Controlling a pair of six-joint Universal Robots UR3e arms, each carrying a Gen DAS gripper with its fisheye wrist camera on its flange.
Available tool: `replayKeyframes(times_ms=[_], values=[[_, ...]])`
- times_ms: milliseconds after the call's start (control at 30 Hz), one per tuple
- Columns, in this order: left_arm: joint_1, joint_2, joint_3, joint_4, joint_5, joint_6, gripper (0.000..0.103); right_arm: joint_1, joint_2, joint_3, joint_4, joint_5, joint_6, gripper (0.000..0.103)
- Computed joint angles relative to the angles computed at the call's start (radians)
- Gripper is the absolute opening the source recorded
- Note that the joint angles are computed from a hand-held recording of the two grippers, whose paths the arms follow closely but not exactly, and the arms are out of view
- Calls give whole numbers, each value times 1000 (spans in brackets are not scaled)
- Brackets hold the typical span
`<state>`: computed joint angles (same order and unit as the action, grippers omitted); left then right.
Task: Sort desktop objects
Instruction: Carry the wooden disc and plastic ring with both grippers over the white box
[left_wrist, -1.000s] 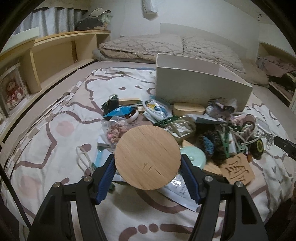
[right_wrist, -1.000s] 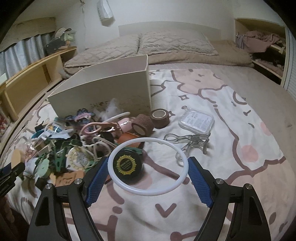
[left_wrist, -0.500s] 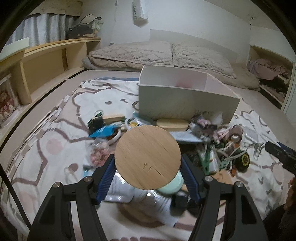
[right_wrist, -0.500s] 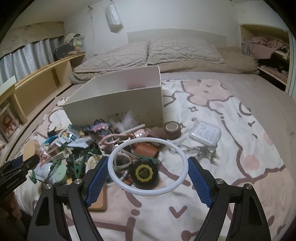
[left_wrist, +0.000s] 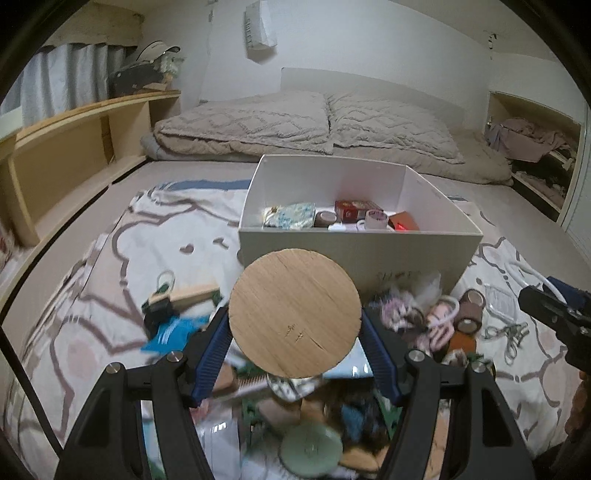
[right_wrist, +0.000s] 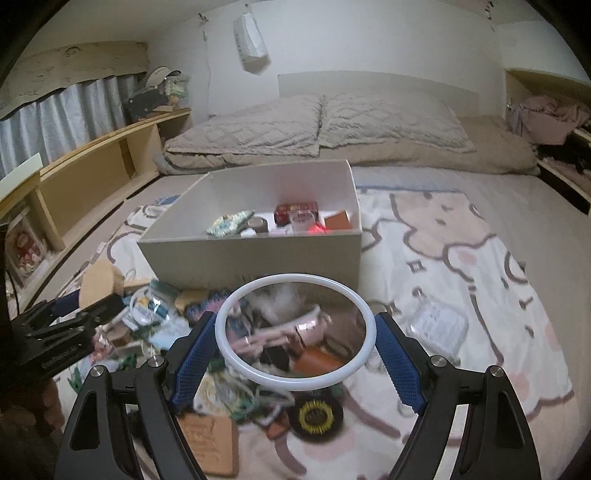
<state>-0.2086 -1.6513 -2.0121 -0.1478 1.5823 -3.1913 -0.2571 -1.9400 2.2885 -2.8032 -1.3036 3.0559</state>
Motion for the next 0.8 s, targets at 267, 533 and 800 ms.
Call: replayKeyframes(times_ms=[267, 533, 800], values=[[-11, -138, 229, -68, -1, 18, 69, 30, 159, -186, -5, -20, -13, 84], [-17, -248, 404, -104, 0, -1, 69, 48, 317, -394, 39, -42, -29, 84], [3, -302, 502, -124, -15, -8, 69, 114, 519, -632, 80, -109, -25, 84]])
